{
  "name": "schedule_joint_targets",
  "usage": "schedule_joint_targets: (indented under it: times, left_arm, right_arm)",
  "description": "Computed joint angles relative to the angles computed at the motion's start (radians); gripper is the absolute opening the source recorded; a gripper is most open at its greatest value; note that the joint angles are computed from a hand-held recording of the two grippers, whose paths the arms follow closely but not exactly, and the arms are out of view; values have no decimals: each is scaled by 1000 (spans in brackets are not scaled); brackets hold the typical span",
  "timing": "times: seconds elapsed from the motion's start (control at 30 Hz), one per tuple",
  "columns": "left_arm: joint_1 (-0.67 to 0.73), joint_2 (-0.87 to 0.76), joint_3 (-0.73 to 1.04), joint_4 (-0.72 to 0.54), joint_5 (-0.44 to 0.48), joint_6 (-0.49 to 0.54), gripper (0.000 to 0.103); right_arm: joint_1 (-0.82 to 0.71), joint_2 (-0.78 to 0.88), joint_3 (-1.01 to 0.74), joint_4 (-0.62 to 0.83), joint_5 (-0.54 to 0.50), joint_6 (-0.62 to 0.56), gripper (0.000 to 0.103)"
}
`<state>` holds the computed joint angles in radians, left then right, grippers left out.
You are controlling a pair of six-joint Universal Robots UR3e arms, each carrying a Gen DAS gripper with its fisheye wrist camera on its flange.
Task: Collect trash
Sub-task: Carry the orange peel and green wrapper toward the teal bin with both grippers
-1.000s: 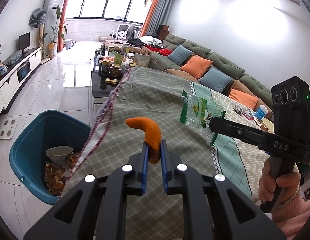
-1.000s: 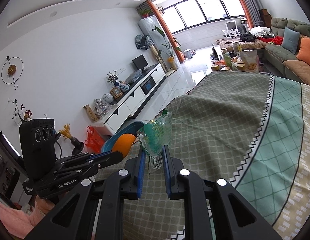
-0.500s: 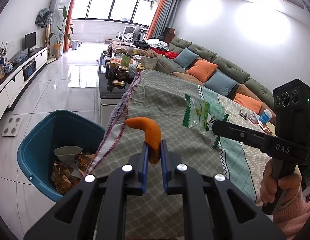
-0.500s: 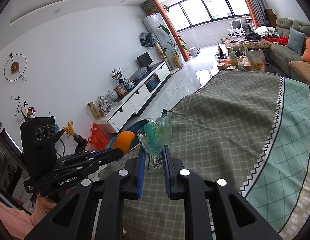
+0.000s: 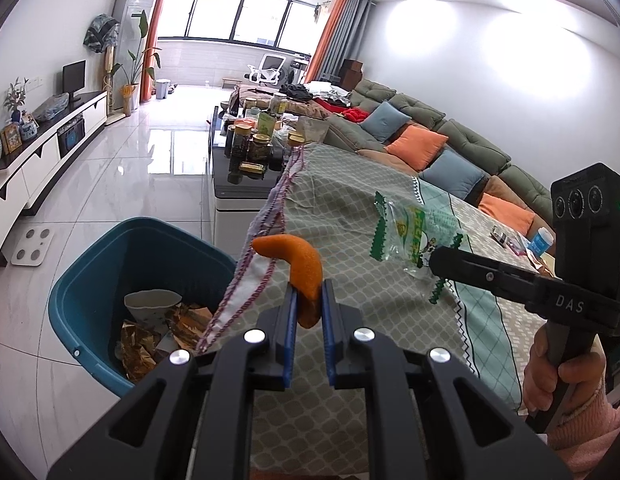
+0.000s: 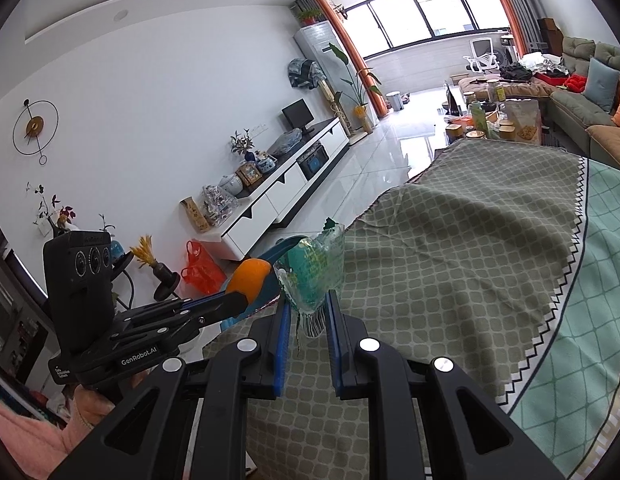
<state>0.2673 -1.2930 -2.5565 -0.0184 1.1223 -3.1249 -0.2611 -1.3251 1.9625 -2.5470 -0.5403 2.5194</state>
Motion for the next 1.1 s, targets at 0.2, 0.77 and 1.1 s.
schedule_joint_targets:
  times: [0.2,0.77,1.1]
  left_arm:
    - [28,30,-18,-17,-8,12,13]
    - [82,80,-46,-39,-22,16,13]
    - [102,96,-50,-51,-19,11,13]
  right_arm:
    - [22,10,-12,-3,-6,8,17]
    - [85,34,-48,-19,-29,31,17]
    - [118,51,-68,-30,-43,46,17]
